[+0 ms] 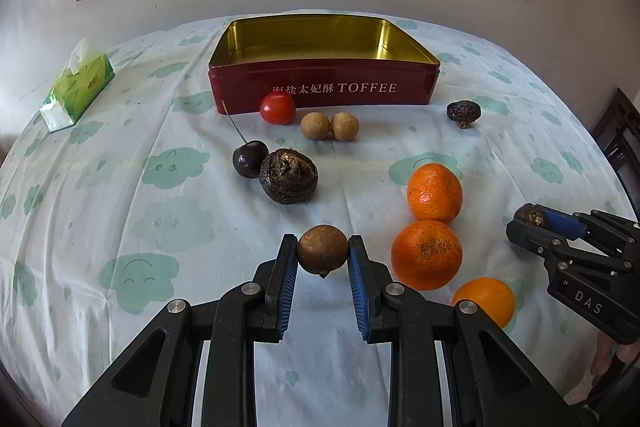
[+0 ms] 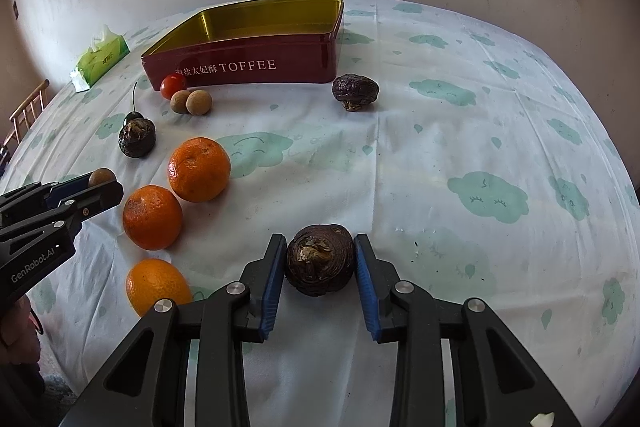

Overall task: Organize fruits
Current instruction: 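Carry both fruits into the red TOFFEE tin and open both tools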

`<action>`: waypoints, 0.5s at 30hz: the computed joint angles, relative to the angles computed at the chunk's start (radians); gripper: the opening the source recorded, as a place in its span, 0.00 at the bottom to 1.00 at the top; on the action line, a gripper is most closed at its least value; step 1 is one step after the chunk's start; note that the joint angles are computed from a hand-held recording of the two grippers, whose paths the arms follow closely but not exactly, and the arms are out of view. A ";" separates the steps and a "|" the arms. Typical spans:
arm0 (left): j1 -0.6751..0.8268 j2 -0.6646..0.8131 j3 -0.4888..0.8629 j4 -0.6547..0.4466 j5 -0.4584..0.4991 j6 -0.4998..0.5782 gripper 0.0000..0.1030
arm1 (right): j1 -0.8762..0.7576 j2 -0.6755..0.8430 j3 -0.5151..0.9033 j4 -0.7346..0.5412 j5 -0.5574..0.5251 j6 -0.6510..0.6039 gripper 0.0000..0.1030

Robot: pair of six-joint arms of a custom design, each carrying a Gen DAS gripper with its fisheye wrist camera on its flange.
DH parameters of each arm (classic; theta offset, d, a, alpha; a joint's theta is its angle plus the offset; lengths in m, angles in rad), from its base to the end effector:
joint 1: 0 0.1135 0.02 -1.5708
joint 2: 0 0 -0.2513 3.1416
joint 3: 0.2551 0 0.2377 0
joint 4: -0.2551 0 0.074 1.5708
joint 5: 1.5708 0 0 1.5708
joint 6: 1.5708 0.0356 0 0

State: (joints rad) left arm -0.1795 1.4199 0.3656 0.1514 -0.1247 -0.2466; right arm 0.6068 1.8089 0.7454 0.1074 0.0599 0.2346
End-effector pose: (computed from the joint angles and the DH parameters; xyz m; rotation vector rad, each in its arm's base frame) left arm 0.2130 -0.0342 0.1057 -0.1359 2.4604 -0.0304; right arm 0.2531 0.1731 0.0963 -0.4470 2.5051 0.2603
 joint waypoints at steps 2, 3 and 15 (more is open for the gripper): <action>0.006 -0.020 0.004 -0.015 0.003 0.003 0.26 | -0.006 -0.009 0.005 -0.006 -0.008 0.000 0.31; 0.007 -0.031 0.006 -0.021 0.004 0.005 0.26 | -0.010 -0.013 0.010 -0.012 -0.012 -0.004 0.31; 0.186 0.005 0.165 -0.076 0.080 0.101 0.26 | -0.070 0.064 0.308 -0.158 -0.050 -0.080 0.31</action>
